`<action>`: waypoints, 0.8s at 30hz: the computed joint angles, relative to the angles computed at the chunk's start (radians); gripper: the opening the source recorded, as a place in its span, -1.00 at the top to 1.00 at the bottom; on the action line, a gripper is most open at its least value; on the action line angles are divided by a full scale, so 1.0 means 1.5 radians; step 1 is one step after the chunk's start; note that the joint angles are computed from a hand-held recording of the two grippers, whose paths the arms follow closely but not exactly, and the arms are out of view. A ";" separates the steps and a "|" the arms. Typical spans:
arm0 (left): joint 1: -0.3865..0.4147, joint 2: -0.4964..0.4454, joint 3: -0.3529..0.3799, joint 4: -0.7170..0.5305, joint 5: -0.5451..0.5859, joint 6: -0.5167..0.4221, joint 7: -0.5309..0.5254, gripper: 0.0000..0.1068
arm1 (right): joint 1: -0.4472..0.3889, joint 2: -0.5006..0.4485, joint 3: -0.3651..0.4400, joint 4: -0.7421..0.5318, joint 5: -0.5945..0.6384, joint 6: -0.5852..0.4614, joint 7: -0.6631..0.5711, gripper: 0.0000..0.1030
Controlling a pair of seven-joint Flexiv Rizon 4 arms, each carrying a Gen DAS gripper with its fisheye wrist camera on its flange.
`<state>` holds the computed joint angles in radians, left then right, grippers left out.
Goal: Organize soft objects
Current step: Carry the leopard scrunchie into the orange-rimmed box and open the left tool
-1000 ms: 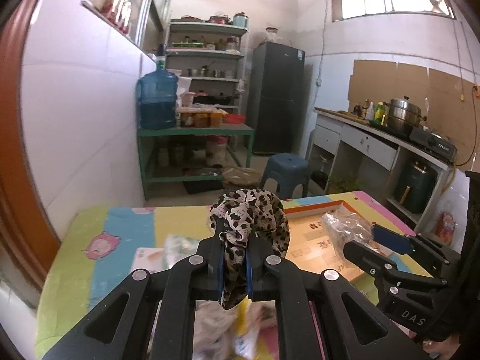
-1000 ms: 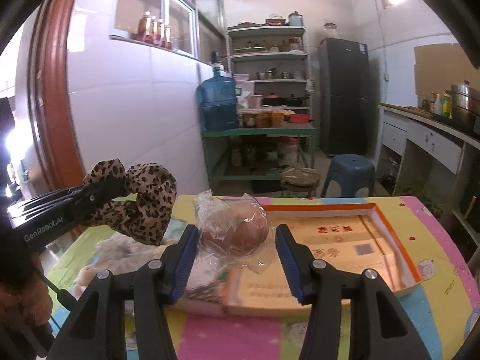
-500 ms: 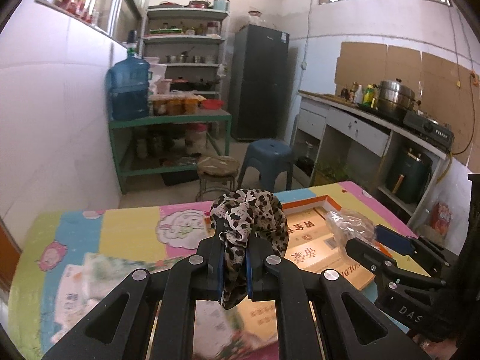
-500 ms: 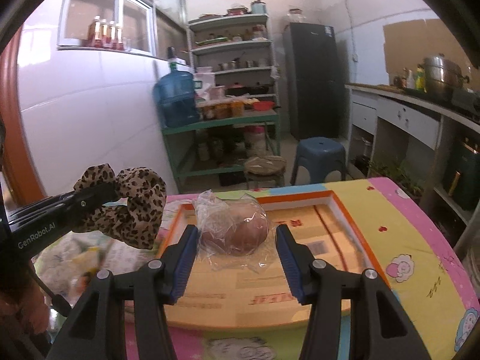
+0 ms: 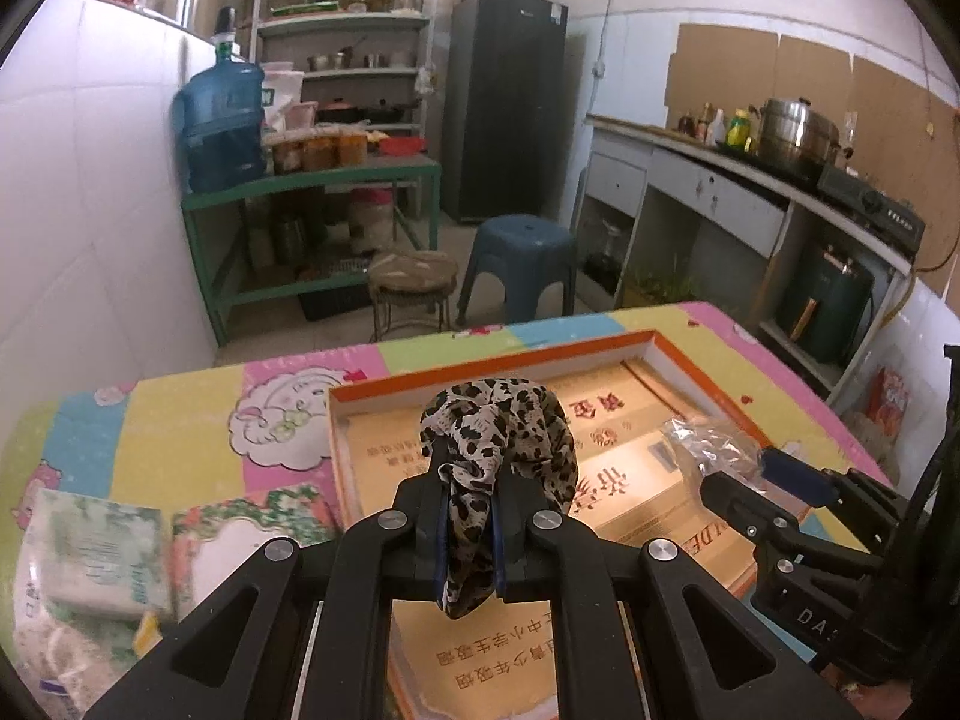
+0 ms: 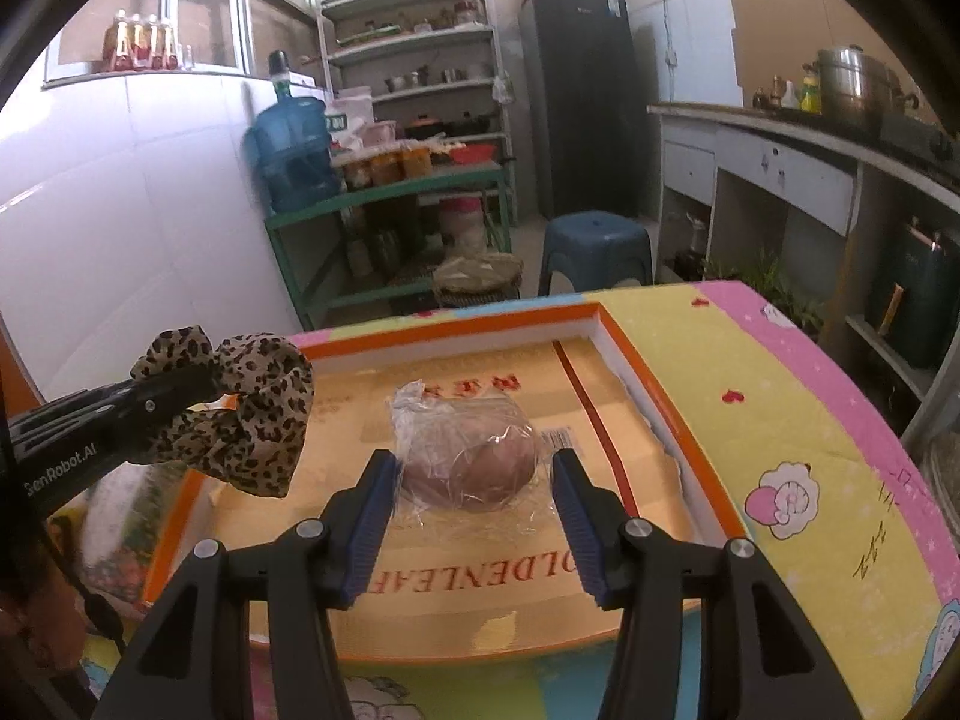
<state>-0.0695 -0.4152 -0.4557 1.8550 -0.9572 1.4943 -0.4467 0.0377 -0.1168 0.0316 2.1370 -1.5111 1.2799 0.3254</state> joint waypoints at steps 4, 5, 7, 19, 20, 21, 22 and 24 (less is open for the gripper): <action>-0.021 -0.015 0.031 -0.009 0.044 -0.013 -0.039 0.82 | -0.007 -0.009 -0.005 0.005 0.012 0.016 -0.008 -0.04; -0.023 -0.018 0.036 -0.012 0.056 -0.018 -0.050 0.82 | -0.007 -0.011 -0.005 0.006 0.018 0.017 -0.011 -0.04; -0.028 -0.023 0.048 -0.014 0.081 -0.026 -0.074 0.82 | -0.007 -0.013 -0.007 0.010 0.026 0.018 -0.016 -0.04; -0.015 -0.046 0.048 -0.023 0.169 -0.039 -0.151 0.82 | 0.002 -0.020 -0.008 0.014 0.059 0.009 -0.040 -0.05; -0.016 -0.048 0.051 -0.025 0.177 -0.043 -0.158 0.82 | 0.003 -0.021 -0.008 0.014 0.065 0.006 -0.044 -0.06; -0.015 -0.050 0.050 -0.027 0.182 -0.047 -0.164 0.81 | 0.005 -0.021 -0.008 0.014 0.068 0.005 -0.047 -0.07; -0.013 -0.053 0.050 -0.029 0.186 -0.053 -0.169 0.80 | 0.006 -0.021 -0.009 0.014 0.065 0.003 -0.046 -0.07; -0.012 -0.055 0.054 -0.034 0.194 -0.074 -0.180 0.75 | 0.010 -0.020 -0.009 0.015 0.064 -0.005 -0.047 -0.07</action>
<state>-0.0878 -0.4972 -0.3750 1.8034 -0.6658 1.3836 -0.7163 0.0519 -0.1466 0.0186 2.1590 -1.4150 1.2721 0.2551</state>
